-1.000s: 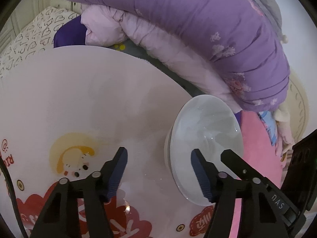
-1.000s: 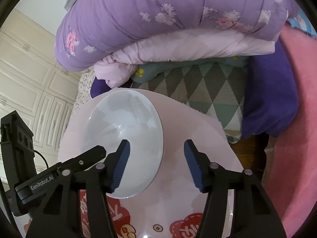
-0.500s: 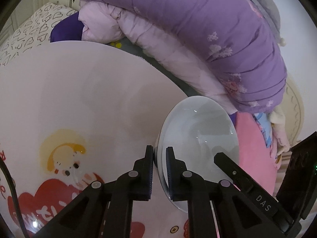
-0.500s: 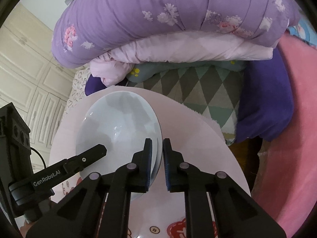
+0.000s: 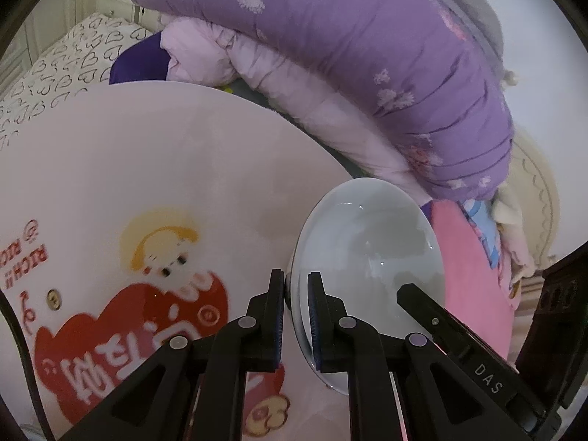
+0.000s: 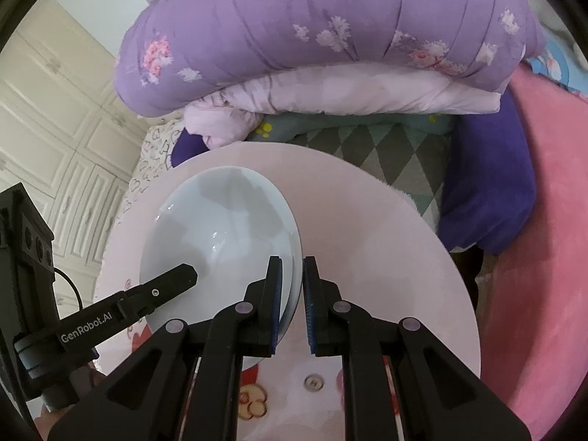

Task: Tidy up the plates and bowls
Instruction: 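Carry the white bowl with both grippers toward the set-down bowls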

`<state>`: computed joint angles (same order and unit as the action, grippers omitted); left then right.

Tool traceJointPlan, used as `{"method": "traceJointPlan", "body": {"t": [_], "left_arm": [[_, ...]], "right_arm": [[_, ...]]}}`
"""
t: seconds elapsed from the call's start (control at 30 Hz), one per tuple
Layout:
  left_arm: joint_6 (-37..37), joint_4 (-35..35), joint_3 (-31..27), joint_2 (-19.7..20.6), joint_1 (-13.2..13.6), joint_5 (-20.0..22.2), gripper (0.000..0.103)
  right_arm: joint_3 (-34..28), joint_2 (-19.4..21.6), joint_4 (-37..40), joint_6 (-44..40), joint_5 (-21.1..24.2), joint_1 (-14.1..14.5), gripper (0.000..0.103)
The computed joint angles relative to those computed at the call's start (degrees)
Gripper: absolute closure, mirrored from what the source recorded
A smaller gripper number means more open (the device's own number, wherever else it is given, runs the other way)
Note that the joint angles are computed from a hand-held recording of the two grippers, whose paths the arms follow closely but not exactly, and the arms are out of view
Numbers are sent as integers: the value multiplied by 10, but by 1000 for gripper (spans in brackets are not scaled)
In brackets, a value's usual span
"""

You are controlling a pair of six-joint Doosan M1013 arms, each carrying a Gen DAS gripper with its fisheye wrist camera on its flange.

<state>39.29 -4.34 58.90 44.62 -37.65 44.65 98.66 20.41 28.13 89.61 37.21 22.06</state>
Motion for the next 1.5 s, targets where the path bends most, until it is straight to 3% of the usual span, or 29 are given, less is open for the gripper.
{"method": "traceJointPlan", "body": {"t": [0.63,1.03,1.5], "left_arm": [[-53,92,165,-151,-47,-69,95],[-38,112,185,-182,-79,-38,95],[-66,134,234,-213,-115,-44,95]], "right_arm": [[59,-106,-83,73,-35,45,92],[99,-159,-149,117,-30,66,92],[153,-205,-170,135,-32,85,92]]}}
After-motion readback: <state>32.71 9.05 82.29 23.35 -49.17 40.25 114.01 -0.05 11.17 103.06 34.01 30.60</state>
